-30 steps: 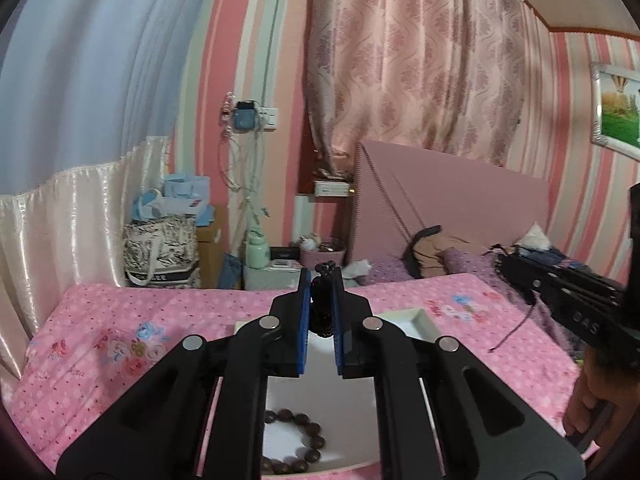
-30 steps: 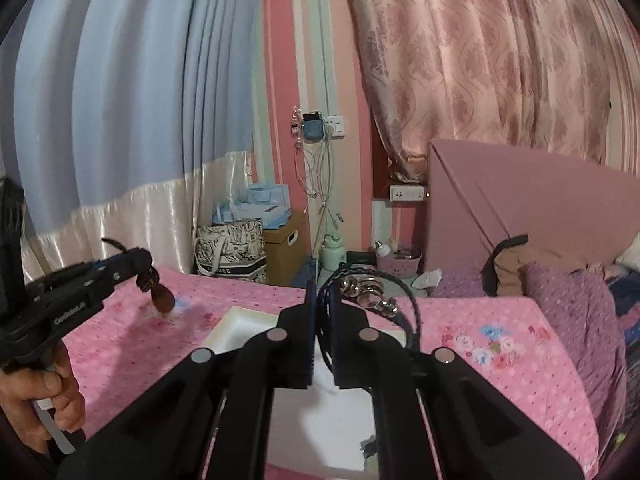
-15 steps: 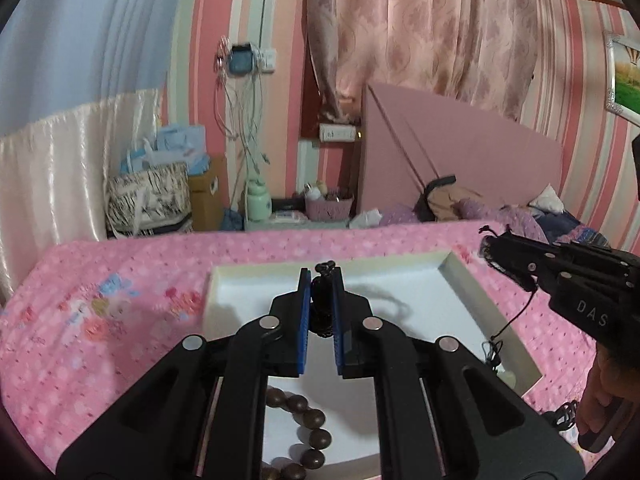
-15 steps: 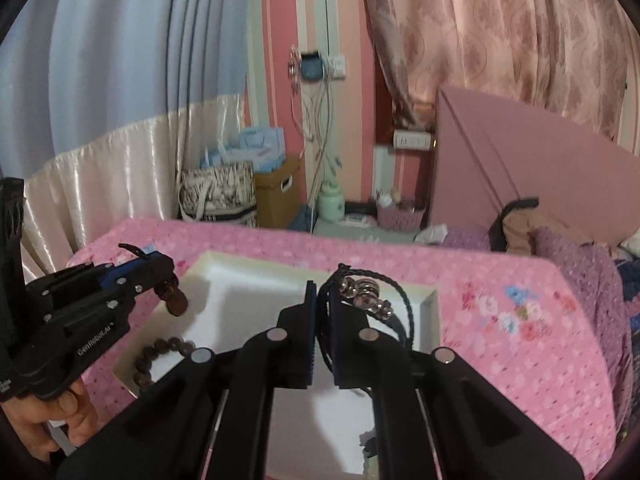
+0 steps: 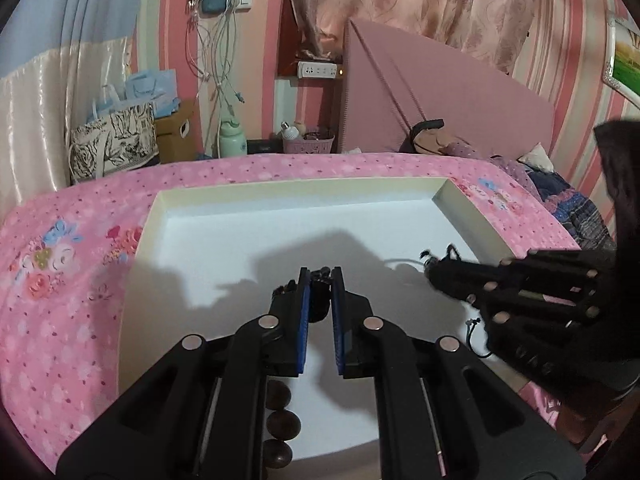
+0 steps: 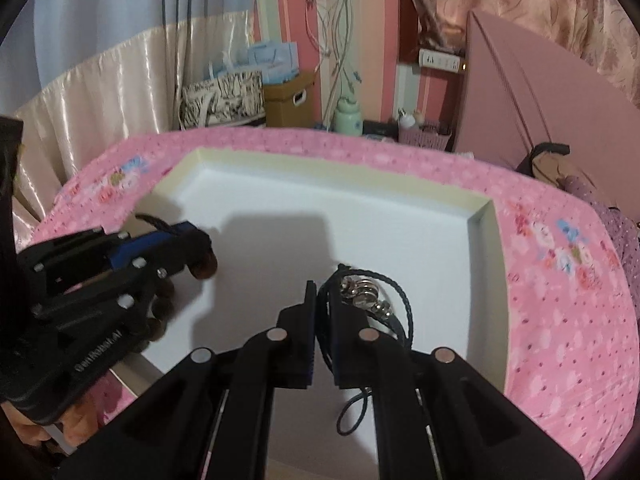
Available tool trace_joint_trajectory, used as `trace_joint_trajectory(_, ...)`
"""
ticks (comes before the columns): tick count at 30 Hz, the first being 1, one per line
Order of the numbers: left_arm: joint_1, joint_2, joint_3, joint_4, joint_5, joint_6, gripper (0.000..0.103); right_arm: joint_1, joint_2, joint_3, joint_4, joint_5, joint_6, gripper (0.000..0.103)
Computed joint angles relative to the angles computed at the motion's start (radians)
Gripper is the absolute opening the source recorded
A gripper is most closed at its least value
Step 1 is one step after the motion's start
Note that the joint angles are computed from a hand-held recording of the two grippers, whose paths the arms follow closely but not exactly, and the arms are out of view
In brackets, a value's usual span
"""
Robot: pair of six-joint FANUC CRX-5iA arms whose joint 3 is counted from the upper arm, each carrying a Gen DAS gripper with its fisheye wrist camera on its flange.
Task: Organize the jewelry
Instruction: 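Carry both items into the white tray and open both tools, then lift both open tools away from the tray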
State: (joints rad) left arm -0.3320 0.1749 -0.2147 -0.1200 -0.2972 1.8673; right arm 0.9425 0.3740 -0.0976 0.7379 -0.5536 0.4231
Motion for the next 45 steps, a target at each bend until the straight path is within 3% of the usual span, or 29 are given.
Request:
trace_joint_trajectory(2,-0.003,0.007,0.007,-0.021,-0.006,0.020,0.008,0.004,0.011,0.007,-0.019,-0.013,0.016,0.005)
trace_joint_trajectory(6,-0.031,0.032,0.063,-0.169,-0.074,0.173,0.009,0.009,0.017,-0.001,-0.030,-0.026,0.020,0.005)
trace_joint_trajectory(10,-0.028,0.043,0.064,-0.160,-0.087,0.172,0.009,0.016,0.002,-0.028,0.032,-0.045,-0.033,0.005)
trace_joint_trajectory(20,-0.038,0.032,0.080,-0.200,-0.117,0.222,0.009,0.016,0.015,-0.013,0.030,-0.064,-0.044,0.007)
trace_joint_trajectory(21,-0.039,0.027,0.080,-0.202,-0.119,0.228,0.010,0.015,0.014,-0.013,0.024,-0.062,-0.045,0.011)
trace_joint_trajectory(22,-0.037,0.019,0.075,-0.195,-0.115,0.228,0.017,0.013,0.013,-0.013,0.018,-0.059,-0.049,0.018)
trace_joint_trajectory(23,-0.033,0.010,0.067,-0.186,-0.109,0.224,0.021,0.010,0.007,-0.022,0.026,-0.049,-0.068,0.039)
trace_joint_trajectory(24,-0.033,-0.001,0.063,-0.191,-0.107,0.236,0.030,0.005,-0.002,-0.039,0.047,-0.031,-0.096,0.049)
trace_joint_trajectory(25,-0.035,-0.014,0.065,-0.218,-0.112,0.268,0.038,0.000,-0.014,-0.056,0.068,-0.010,-0.128,0.049)
trace_joint_trajectory(29,-0.020,-0.073,0.046,-0.229,-0.107,0.301,0.048,-0.035,-0.081,-0.148,0.202,0.089,-0.308,0.049)
trace_joint_trajectory(32,-0.018,-0.151,0.031,-0.307,-0.111,0.402,0.054,-0.084,-0.162,-0.254,0.478,0.147,-0.587,0.049)
trace_joint_trajectory(35,-0.047,-0.254,0.030,-0.472,-0.150,0.565,0.062,-0.116,-0.229,-0.316,0.662,0.151,-0.757,0.049)
trace_joint_trajectory(37,-0.103,-0.322,0.043,-0.649,-0.212,0.719,0.081,-0.122,-0.262,-0.333,0.714,0.142,-0.790,0.049)
trace_joint_trajectory(39,-0.136,-0.355,0.057,-0.735,-0.253,0.772,0.091,-0.105,-0.295,-0.339,0.726,0.099,-0.763,0.049)
trace_joint_trajectory(41,-0.176,-0.367,0.075,-0.802,-0.331,0.815,0.091,-0.093,-0.327,-0.355,0.763,0.058,-0.781,0.051)
trace_joint_trajectory(45,-0.176,-0.432,0.019,-0.749,-0.349,0.709,0.091,-0.045,-0.417,-0.440,0.804,-0.001,-0.804,0.052)
